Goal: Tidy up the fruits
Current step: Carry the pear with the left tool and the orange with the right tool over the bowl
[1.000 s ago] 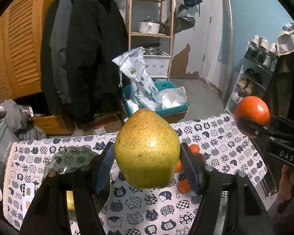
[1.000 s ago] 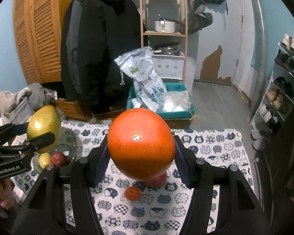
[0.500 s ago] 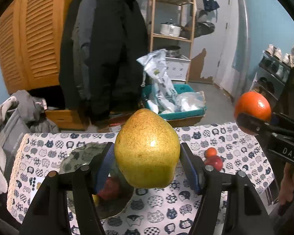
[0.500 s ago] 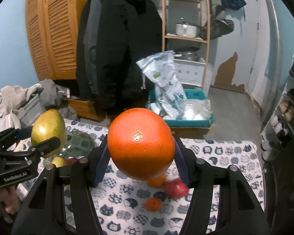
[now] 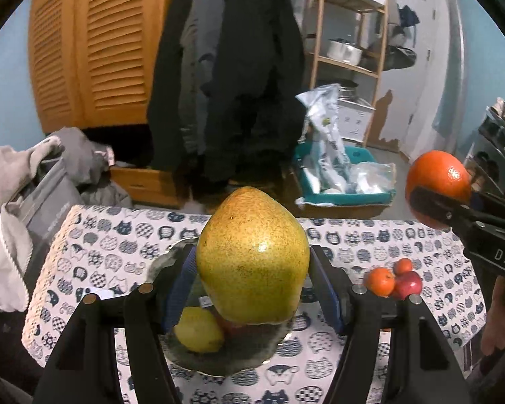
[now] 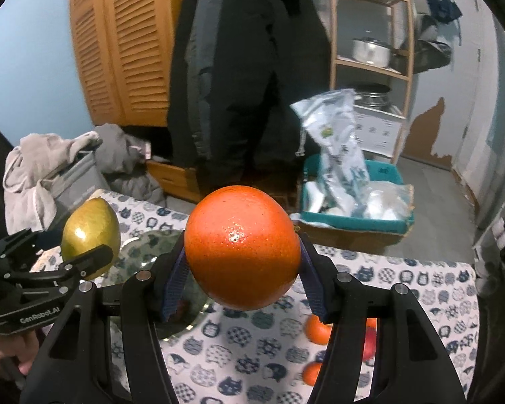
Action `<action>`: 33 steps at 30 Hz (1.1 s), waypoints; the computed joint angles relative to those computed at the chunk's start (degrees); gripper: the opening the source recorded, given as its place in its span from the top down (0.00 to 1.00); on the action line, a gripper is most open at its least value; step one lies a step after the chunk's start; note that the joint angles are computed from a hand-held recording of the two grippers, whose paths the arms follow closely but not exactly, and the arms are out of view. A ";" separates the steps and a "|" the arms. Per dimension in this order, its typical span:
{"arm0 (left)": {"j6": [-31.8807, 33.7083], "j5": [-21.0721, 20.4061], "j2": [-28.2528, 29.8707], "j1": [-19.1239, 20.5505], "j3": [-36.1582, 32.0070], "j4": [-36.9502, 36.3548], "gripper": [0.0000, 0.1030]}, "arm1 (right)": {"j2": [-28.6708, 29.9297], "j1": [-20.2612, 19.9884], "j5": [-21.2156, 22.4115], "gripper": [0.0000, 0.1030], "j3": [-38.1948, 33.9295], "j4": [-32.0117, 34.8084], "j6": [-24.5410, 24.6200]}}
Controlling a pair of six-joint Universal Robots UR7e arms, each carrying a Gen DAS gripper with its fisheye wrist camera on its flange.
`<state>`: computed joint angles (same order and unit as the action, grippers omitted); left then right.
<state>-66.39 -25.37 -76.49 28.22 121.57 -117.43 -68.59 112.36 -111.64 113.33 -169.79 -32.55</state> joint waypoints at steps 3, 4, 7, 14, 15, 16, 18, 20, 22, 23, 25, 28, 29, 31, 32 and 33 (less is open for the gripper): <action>-2.29 0.19 -1.78 0.64 0.49 3.06 0.34 | 2.25 0.96 0.07 0.41 -1.01 0.10 0.06; -2.84 0.25 -2.30 0.88 0.64 3.85 0.34 | 2.86 1.18 0.08 0.41 -1.25 0.07 0.08; -4.72 0.57 -3.97 1.69 1.08 6.47 0.34 | 4.68 1.64 0.77 0.41 -2.31 1.18 0.89; -6.35 0.42 -7.05 3.51 2.23 9.68 0.34 | 8.97 2.40 1.54 0.41 -4.90 3.56 2.89; -6.35 0.17 -7.33 3.89 2.37 9.63 0.34 | 9.44 2.49 1.61 0.41 -5.17 3.82 3.09; -6.05 -0.05 -7.62 4.33 2.60 9.21 0.34 | 10.00 2.52 1.73 0.41 -5.47 4.19 3.36; -5.37 -0.58 -7.79 5.18 2.87 8.46 0.34 | 11.03 2.49 1.98 0.41 -6.16 5.03 3.97; -4.43 -1.09 -7.57 6.34 2.97 7.66 0.34 | 12.30 2.41 2.08 0.41 -7.01 5.81 4.46; -3.00 -1.82 -7.35 7.47 3.33 5.66 0.34 | 13.58 2.32 1.75 0.41 -7.71 6.37 4.83; -2.24 -2.23 -7.31 8.02 3.51 4.69 0.34 | 14.10 2.22 1.64 0.41 -7.98 6.62 5.02; -1.23 -2.93 -6.83 9.23 3.66 3.49 0.34 | 15.14 1.88 1.65 0.41 -8.50 7.25 5.58; 0.45 -4.06 -6.07 11.32 3.92 1.12 0.34 | 16.74 1.39 1.20 0.41 -9.16 7.77 5.85; 0.99 -4.36 -5.85 11.91 3.97 0.32 0.34 | 17.34 1.19 0.96 0.41 -9.32 7.75 5.72; 2.18 -4.94 -5.27 13.29 4.17 -1.63 0.34 | 18.35 0.79 0.72 0.41 -9.90 8.31 5.65; 2.88 -5.19 -4.94 13.91 4.31 -2.75 0.34 | 18.77 0.56 0.52 0.41 -10.07 8.56 5.69; 3.51 -5.50 -4.55 14.67 4.39 -3.84 0.34 | 19.17 0.32 0.41 0.41 -10.17 8.78 5.76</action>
<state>-62.88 -30.87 -81.04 42.90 125.96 -121.27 -49.42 112.68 -111.24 103.15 -161.01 -26.78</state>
